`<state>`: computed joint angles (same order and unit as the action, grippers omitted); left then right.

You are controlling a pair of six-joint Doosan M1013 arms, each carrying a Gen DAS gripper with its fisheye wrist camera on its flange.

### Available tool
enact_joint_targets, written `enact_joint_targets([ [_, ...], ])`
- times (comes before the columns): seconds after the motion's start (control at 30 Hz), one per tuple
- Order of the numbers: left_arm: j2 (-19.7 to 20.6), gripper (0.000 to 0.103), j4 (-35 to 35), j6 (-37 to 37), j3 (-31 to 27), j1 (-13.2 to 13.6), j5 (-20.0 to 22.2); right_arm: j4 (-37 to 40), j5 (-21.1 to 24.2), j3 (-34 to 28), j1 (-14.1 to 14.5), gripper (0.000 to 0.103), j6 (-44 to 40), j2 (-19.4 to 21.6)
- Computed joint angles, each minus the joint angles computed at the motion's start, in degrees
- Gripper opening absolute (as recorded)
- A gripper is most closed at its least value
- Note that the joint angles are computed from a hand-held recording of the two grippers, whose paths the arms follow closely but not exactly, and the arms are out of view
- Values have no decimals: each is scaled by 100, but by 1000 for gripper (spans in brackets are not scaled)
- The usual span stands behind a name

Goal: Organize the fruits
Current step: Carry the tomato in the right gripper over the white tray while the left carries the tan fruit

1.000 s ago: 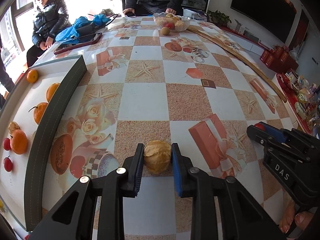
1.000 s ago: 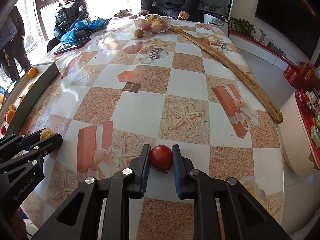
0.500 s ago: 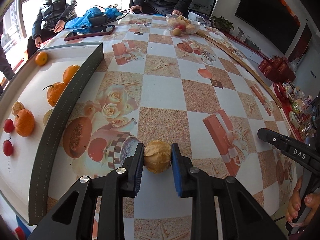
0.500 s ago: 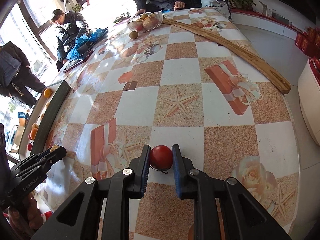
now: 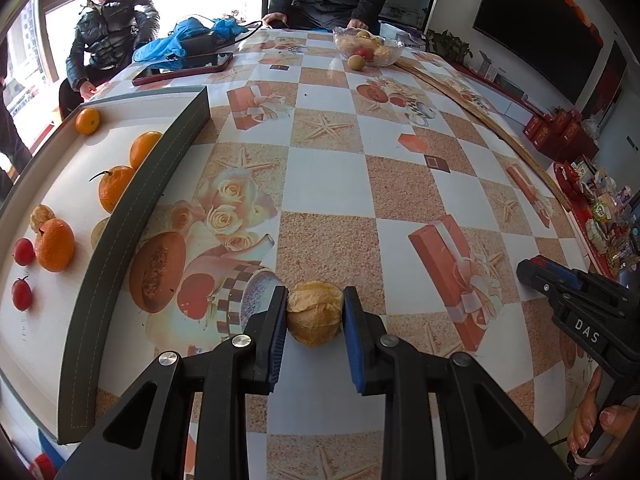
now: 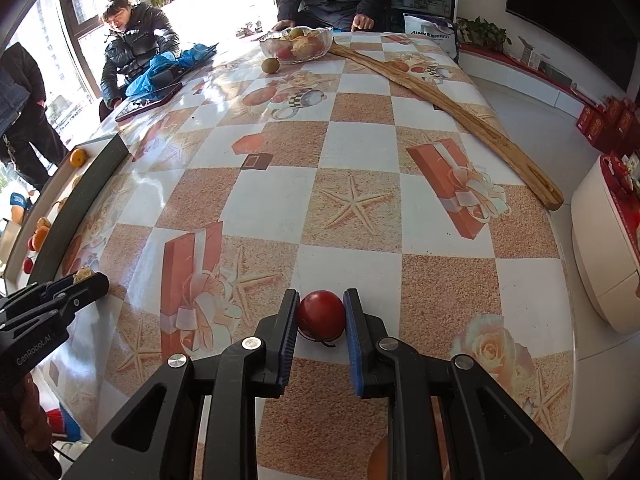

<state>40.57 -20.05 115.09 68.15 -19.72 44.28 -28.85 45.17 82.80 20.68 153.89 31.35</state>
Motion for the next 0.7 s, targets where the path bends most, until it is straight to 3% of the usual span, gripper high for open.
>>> enact_joint_targets([
  [0.1, -2, 29, 14, -3, 3, -3, -6, -402, 336, -131, 115, 23, 21, 107],
  [0.4, -21, 29, 64, 23, 48, -15, -90, -356, 237, -98, 90, 23, 176, 86],
  [0.57, 41, 29, -215, 56, -146, 63, 293, 413, -220, 14, -53, 23, -95, -46],
  [0.7, -13, 29, -431, 73, -230, 164, 234, 1139, -586, 41, -182, 23, -437, -164],
])
